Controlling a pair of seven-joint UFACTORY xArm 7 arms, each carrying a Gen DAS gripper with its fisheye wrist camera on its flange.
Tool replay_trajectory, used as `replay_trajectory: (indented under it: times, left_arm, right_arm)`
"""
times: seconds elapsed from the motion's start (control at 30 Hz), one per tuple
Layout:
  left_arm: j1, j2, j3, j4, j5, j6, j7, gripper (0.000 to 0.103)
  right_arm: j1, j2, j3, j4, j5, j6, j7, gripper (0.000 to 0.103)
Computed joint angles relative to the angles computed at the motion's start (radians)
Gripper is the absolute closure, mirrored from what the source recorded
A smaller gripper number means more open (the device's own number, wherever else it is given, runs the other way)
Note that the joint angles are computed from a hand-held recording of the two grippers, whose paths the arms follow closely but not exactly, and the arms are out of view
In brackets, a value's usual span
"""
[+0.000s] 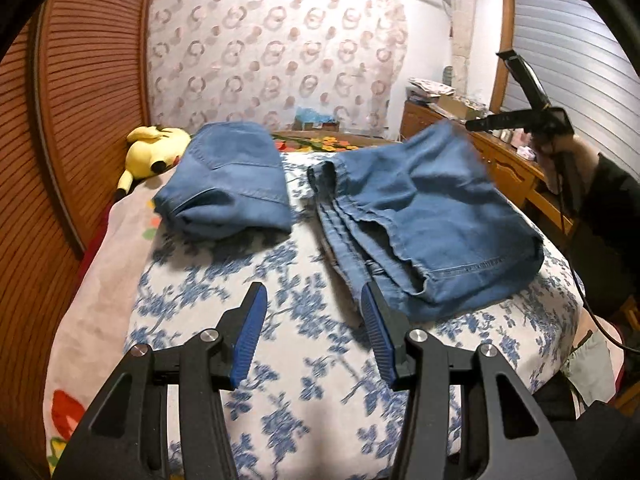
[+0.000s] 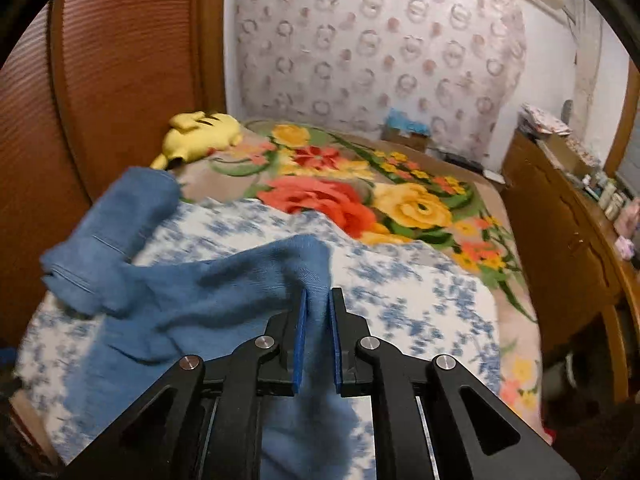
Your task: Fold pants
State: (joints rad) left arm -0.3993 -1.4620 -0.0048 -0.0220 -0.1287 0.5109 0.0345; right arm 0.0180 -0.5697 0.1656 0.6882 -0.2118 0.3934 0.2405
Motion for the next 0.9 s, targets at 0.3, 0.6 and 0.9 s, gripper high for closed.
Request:
replay_trajectory:
  times: [0.3, 0.6, 0.9]
  left_arm:
    - [-0.095, 0.223, -0.037, 0.043, -0.011, -0.167, -0.054, 0.053]
    - [-0.160, 0.389, -0.073, 0.093, 0.013, -0.271, -0.119, 0.053]
    - [-0.192, 0.523, -0.075, 0.119, 0.036, -0.352, -0.155, 0.053]
  right_arm:
    - [0.109, -0.295, -0.145, -0.261, 0.139, 0.066, -0.175, 0.075]
    - [0.140, -0.588, -0.152, -0.423, 0.237, 0.235, -0.239, 0.075]
    - [0.132, -0.688, -0.120, -0.474, 0.253, 0.295, -0.253, 0.075]
